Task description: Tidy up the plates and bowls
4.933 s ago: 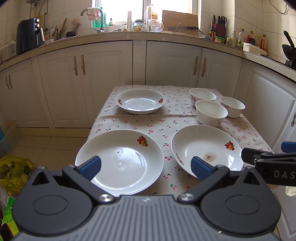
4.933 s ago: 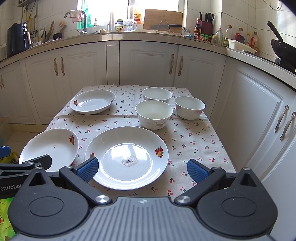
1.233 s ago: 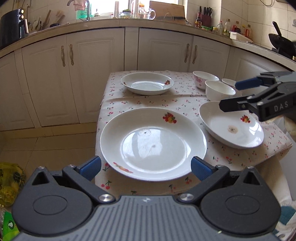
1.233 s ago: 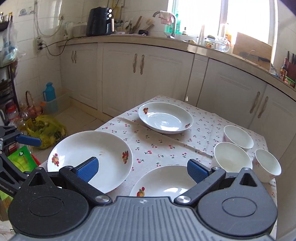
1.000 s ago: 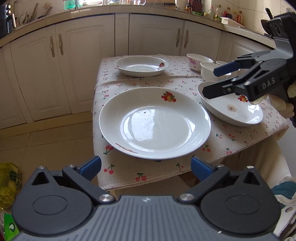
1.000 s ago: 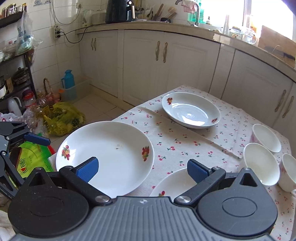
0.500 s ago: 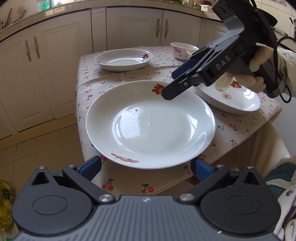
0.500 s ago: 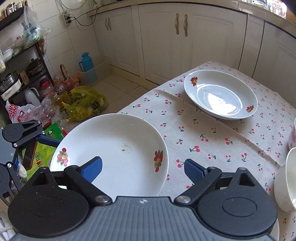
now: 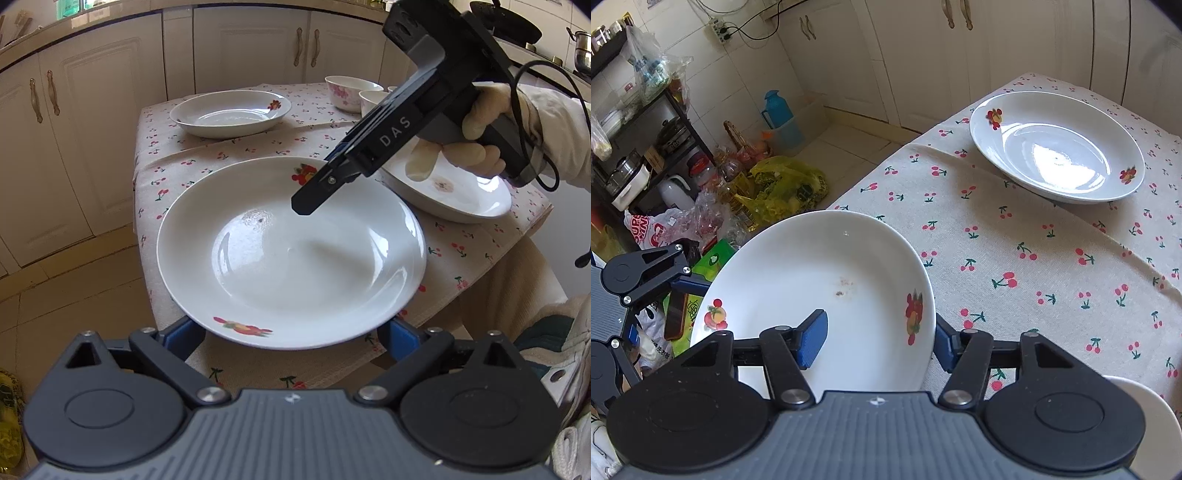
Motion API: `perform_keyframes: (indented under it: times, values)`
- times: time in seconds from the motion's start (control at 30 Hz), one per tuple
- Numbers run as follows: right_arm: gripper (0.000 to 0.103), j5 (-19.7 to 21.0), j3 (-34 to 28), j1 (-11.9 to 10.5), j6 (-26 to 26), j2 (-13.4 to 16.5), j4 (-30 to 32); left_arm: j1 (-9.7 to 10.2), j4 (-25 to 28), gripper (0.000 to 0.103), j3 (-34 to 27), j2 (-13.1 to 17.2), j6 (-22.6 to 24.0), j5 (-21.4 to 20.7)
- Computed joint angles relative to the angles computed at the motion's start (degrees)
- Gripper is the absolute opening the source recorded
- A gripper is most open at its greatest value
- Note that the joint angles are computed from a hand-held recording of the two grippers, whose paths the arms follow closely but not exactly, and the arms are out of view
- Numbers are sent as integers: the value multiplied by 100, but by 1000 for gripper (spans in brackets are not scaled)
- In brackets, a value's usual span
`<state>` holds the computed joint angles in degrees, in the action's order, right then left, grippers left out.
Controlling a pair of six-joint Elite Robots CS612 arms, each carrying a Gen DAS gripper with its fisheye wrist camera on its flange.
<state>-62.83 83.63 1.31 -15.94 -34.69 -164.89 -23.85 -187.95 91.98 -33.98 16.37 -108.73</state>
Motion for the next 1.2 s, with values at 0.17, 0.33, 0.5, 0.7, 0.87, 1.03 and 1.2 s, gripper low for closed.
perform_keyframes:
  times: [0.17, 0.33, 0.5, 0.7, 0.87, 1.03, 1.2]
  values:
    - [65, -51, -5, 5, 3, 6, -45, -6, 56, 98, -50, 9, 48, -1]
    - [65, -123, -72, -11, 94, 30, -106, -8, 104, 98, -205, 59, 122, -20]
    - [65, -216, -195, -48, 209, 83, -223, -11, 197, 98, -502, 180, 222, -62]
    - [65, -351, -393, -93, 342, 184, -215, -7, 412, 98, -866, 346, 298, -161]
    - [65, -427, -529, -121, 391, 263, -154, -10, 578, 98, -1057, 434, 353, -213]
    - [65, -481, -630, -139, 423, 314, -80, -5, 743, 98, -1209, 494, 284, -306]
    - [65, -537, -684, -149, 410, 332, -47, -3, 797, 97, -1269, 518, 273, -395]
